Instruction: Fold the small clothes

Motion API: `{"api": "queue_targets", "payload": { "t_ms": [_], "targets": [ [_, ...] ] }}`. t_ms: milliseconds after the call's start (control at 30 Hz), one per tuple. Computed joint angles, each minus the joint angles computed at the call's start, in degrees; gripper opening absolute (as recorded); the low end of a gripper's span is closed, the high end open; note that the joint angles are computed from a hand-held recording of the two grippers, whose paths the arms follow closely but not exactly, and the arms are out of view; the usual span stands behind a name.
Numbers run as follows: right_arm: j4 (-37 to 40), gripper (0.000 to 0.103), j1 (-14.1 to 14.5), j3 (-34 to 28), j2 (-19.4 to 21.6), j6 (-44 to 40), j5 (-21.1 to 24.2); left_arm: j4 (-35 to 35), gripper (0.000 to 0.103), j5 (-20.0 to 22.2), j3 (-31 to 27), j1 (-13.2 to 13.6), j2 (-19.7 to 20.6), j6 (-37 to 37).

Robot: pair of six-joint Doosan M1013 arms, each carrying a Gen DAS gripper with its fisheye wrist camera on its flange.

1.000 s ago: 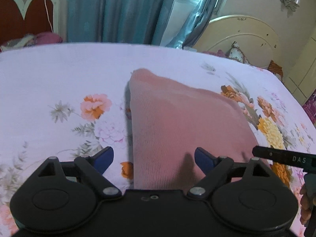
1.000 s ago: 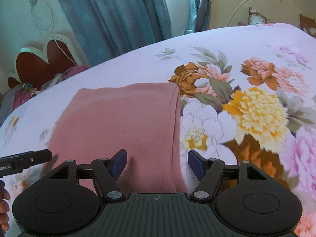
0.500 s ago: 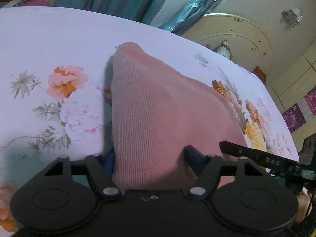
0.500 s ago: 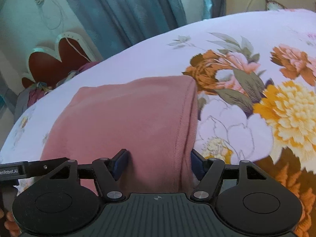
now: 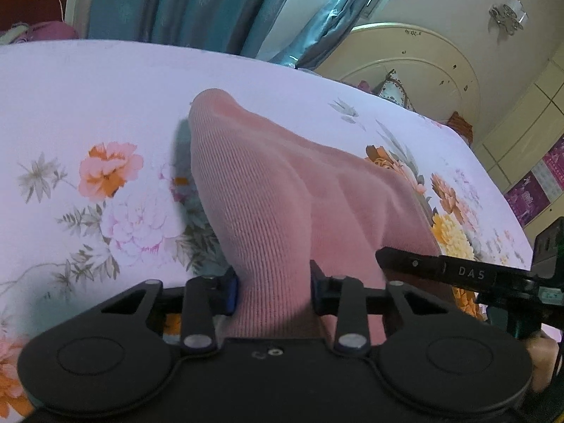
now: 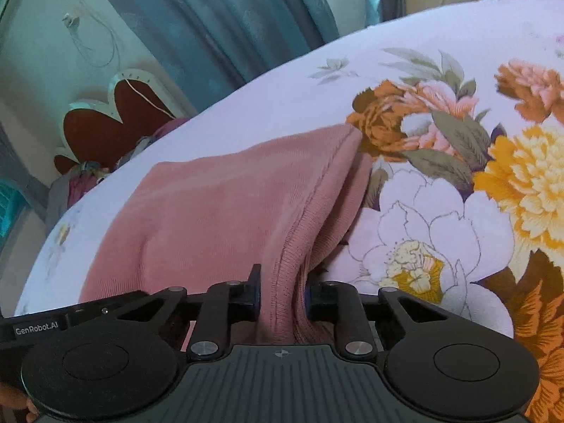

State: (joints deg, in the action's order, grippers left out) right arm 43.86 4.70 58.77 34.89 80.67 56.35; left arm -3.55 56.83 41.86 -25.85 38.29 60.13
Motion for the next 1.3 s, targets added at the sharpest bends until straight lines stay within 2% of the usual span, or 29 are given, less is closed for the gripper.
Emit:
{"api": "queue_targets", "payload": {
  "t_ms": [333, 467, 633, 800, 1000, 1133, 1300],
  "targets": [
    [3.3, 0.020, 0.8, -1.5, -1.1, -1.3, 0.1, 0.4, 0.030, -1.0, 0.9, 0.0, -2.3, 1.0],
    [4.0, 0.020, 2.3, -1.9, -1.8, -1.2, 0.2, 1.0, 0.030, -1.9, 3.6, 0.7, -4.9, 1.5],
    [4.7, 0.020, 5.5, -3.1, -2.4, -0.7, -0.9, 2.5, 0.030, -4.4, 10.0, 2.5, -10.1, 1.4],
    [3.0, 0.020, 10.2, -5.0, -2.3, 2.8, -2.9, 1.2, 0.030, -7.1, 17.4, 6.0, -15.6, 3.6],
    [-3.2, 0.020, 17.1, -9.0, -0.9, 11.9, -6.0, -5.4, 0.030, -8.7, 23.8, 12.2, -20.1, 12.4],
    [-5.8, 0.020, 20.9, -13.9, 2.1, 16.5, -6.7, -8.2, 0.030, -9.1, 26.6, 16.5, -21.9, 17.4],
    [-9.2, 0.020, 24.1, -23.5, 8.3, 20.8, -3.1, -10.4, 0.030, -9.5, 29.6, 20.8, -22.8, 20.3]
  ]
}}
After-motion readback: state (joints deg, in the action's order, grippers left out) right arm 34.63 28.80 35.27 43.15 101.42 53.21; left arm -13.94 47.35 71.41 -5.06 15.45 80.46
